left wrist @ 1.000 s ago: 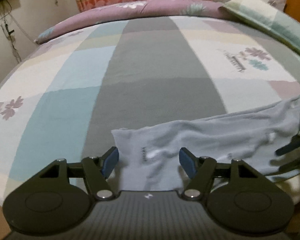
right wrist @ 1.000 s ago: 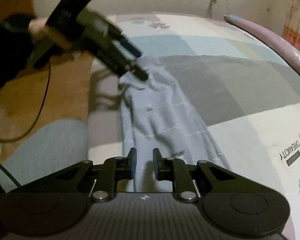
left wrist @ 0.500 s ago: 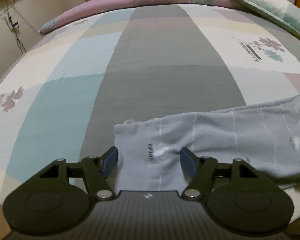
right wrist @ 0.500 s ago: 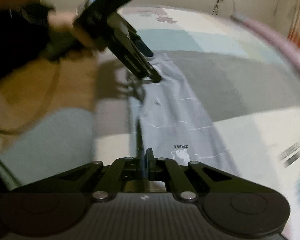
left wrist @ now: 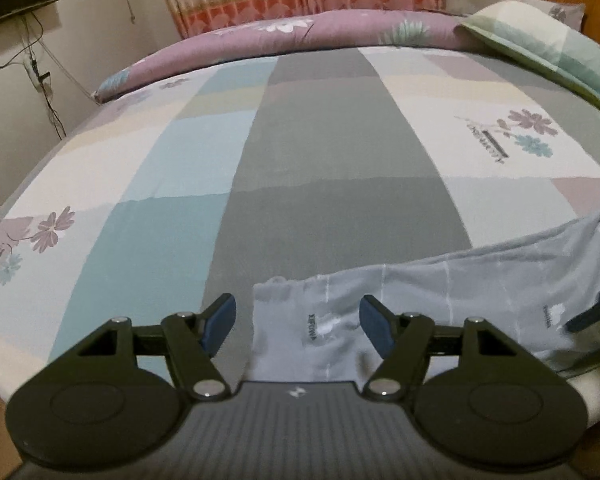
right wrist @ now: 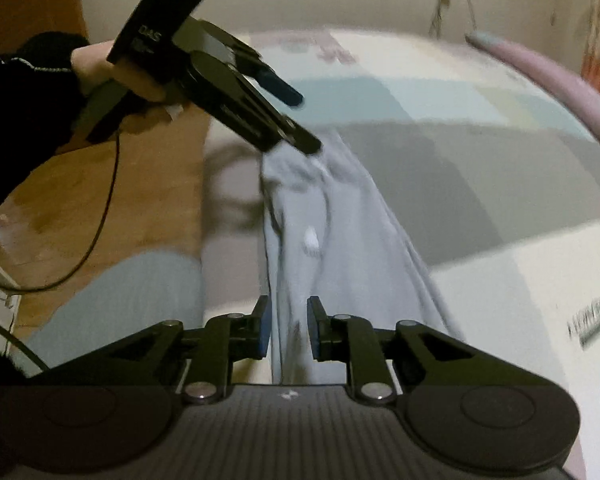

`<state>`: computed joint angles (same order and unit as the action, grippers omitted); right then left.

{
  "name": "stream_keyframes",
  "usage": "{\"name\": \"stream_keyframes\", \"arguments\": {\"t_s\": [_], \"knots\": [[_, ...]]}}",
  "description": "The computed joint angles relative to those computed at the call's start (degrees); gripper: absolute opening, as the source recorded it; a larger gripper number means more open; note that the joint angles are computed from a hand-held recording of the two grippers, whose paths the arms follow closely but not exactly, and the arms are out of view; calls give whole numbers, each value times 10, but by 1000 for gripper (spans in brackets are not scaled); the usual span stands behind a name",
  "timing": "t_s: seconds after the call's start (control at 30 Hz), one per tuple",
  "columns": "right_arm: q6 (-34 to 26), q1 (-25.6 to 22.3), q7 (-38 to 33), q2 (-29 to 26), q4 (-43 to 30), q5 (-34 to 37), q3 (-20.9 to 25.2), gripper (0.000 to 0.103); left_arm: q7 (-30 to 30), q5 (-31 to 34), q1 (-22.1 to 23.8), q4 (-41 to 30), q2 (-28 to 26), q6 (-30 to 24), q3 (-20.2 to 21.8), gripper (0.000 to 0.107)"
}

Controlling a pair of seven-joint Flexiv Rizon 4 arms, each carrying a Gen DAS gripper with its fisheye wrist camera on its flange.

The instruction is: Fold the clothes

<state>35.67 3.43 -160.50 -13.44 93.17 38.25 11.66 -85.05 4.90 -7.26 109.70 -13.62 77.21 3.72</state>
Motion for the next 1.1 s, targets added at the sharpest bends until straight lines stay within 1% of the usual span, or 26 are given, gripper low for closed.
{"name": "stream_keyframes", "arguments": {"t_s": [0.07,0.1,0.13,0.23,0.3,0.4,0.5,0.53,0.57,0.6,0.67,0.7,0.83,0.93,1.1], "knots": [[5,7,-9,-12,-6,6,6,22,17,-18,8,5,0,5,-13,70],[9,10,-13,-18,-8,8,9,22,19,-20,7,4,-2,4,-12,70],[25,18,-10,-25,-7,0,10,22,18,-19,5,1,-4,1,-10,70],[66,36,22,-50,-6,-35,10,22,22,-24,5,2,-6,-2,-10,70],[61,28,39,-60,-14,-37,15,22,20,-23,4,2,-7,-3,-8,70],[65,11,36,-51,-9,-22,27,22,13,-16,0,4,-5,-1,-2,70],[88,-2,-16,-25,12,14,40,22,18,-25,6,14,0,12,-8,70],[88,-6,-34,-18,15,29,43,22,18,-28,6,16,0,13,-9,71],[75,-10,-52,-13,14,44,44,22,19,-29,6,17,1,14,-9,71],[69,-6,-59,-14,13,45,42,21,19,-30,6,17,0,13,-8,71],[67,5,-66,-18,12,39,37,21,16,-28,4,15,-2,9,-6,71],[78,13,-63,-23,14,33,34,21,13,-25,3,13,-3,6,-4,71],[106,31,-22,-56,-5,12,29,21,22,-33,8,19,1,8,-10,71],[109,25,-13,-65,-10,1,35,21,27,-33,7,21,2,9,-10,71],[143,27,-28,-65,6,-16,50,21,31,-38,8,22,2,9,-11,71]]}}
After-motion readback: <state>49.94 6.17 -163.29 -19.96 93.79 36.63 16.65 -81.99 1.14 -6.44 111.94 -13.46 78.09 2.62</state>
